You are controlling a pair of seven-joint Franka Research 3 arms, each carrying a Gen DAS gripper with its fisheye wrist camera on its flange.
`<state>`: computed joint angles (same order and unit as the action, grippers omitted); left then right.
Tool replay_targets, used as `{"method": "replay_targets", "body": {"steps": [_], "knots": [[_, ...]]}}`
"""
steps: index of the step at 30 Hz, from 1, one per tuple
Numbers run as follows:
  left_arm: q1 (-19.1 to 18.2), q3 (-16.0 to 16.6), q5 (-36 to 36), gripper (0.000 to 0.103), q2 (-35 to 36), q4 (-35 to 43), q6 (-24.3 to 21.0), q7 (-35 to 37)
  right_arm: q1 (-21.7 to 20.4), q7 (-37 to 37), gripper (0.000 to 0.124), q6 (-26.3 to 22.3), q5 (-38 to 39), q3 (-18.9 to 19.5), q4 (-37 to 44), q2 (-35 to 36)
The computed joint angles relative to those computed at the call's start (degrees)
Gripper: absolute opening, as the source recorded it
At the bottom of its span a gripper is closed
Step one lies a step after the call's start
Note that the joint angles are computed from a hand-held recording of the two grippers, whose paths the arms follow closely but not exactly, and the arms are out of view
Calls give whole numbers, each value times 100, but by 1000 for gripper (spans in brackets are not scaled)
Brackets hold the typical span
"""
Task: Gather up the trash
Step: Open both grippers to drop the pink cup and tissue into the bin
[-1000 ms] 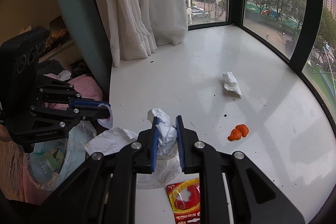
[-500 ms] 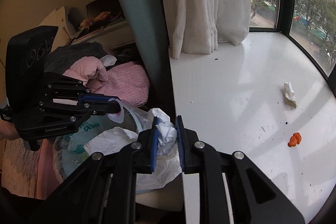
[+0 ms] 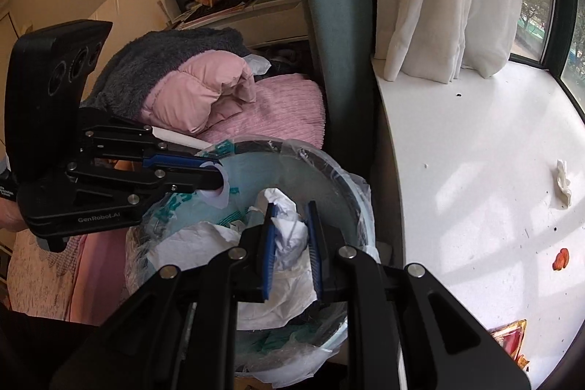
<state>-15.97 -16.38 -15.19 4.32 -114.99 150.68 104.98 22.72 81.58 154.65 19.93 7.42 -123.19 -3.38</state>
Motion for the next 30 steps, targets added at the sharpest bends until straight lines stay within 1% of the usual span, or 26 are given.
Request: {"method": "replay_targets", "body": {"steps": [7,15,23,24,25,26,27,28,29,30], "knots": [[13,84,26,6,-222,-406,63,-158,83,75,17,-210,-266,69,46,138],[20,133,122,6,-216,-525,0,-259,105,68,17,-338,-435,62,83,224],[29,125,96,6,-218,-556,59,-208,94,80,18,-207,-751,59,42,200],[27,125,102,6,-222,-564,78,-213,89,128,21,-163,-820,59,29,192],[26,127,128,12,-226,-570,101,-231,82,186,33,-129,-904,59,21,186],[28,131,139,15,-223,-568,121,-236,75,218,47,-109,-955,56,23,186],[27,135,175,24,-230,-578,154,-270,68,249,55,-67,-1003,53,12,175],[26,140,234,34,-236,-590,204,-325,61,268,67,-34,-1041,51,1,163],[27,145,273,37,-245,-607,254,-363,54,293,73,-12,-1089,49,-7,152],[31,150,298,45,-246,-611,285,-387,44,329,75,23,-1151,48,-19,140]]}}
